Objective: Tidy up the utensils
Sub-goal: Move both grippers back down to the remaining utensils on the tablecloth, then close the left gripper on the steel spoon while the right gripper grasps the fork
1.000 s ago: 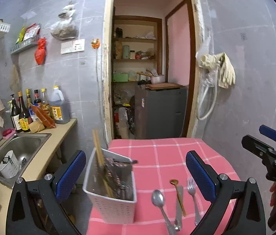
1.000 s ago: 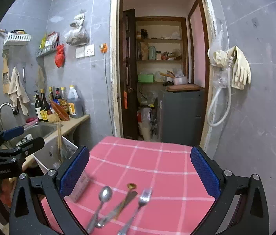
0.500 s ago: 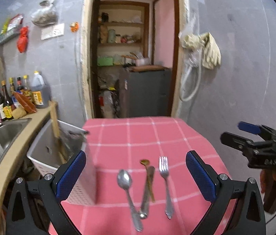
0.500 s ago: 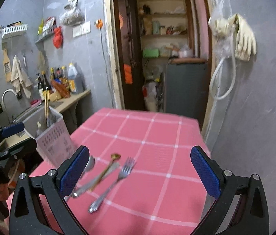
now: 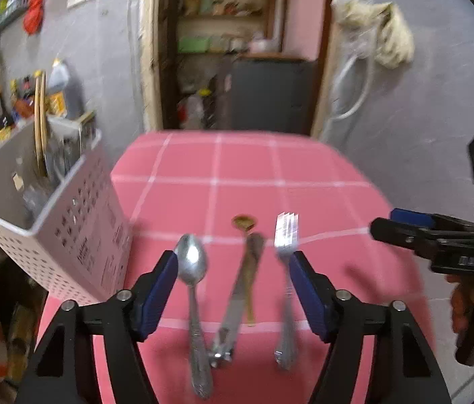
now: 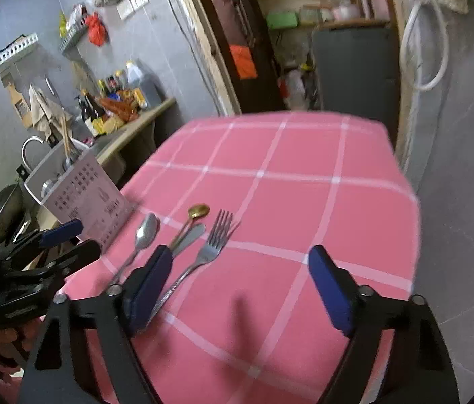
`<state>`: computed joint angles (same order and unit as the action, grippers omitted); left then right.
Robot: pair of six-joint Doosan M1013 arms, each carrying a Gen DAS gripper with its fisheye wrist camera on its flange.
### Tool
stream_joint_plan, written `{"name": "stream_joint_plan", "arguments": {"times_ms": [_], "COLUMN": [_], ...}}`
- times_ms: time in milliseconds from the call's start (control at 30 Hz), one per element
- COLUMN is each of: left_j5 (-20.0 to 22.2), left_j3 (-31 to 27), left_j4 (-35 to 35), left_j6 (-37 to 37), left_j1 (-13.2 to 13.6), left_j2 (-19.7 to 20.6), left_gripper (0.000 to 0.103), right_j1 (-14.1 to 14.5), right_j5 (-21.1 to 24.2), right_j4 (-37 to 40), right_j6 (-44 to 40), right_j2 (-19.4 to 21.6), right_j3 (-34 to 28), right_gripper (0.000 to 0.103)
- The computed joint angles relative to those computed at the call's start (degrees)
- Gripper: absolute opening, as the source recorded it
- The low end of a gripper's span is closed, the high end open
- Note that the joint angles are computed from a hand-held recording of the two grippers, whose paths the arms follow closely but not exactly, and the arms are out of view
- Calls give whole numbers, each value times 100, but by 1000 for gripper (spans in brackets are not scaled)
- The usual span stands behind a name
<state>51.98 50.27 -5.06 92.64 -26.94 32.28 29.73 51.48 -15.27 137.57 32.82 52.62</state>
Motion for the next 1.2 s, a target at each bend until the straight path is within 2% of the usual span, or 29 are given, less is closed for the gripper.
{"name": "stream_joint_plan", "arguments": {"times_ms": [133,400,533,733,833,1000,1100,1200], "left_j5": [364,976,1240,1482,1510,1775,1917,2053], "left_j3": [-335,-1049,-1379,-1638,-1700,-1868,-1936,-2020], "left_j4": [495,713,585,-76,-263,-543,-683,-766], "left_j6": [-642,-1347,-1403,-1309,-1313,-1313,-1229,-1120], "left_j1": [-29,-2,39,185,226,267,262,240], "left_j2": [296,826,1045,1247,1296,1380,1410,1440], "left_gripper": [61,61,58,55,48,20,14,12], "right_j1": [-149,-287,-345,-436,-476,-487,-473,-463], "right_j5": [-51,10,105,254,232,162,136,113], "right_j4": [703,1440,1730,2317,2561,2677,2688,2647], "right_j6": [-509,-1105,-1362,-1858,-1985,-1971,-1925,-1899], "right_j2": [234,640,813,1074,1139,1159,1131,1080], "right_j3": [-178,-619,-870,-1227,-1297,-1285,-1237,-1151], "right_gripper": [55,34,30,24,18,15,11,9]}}
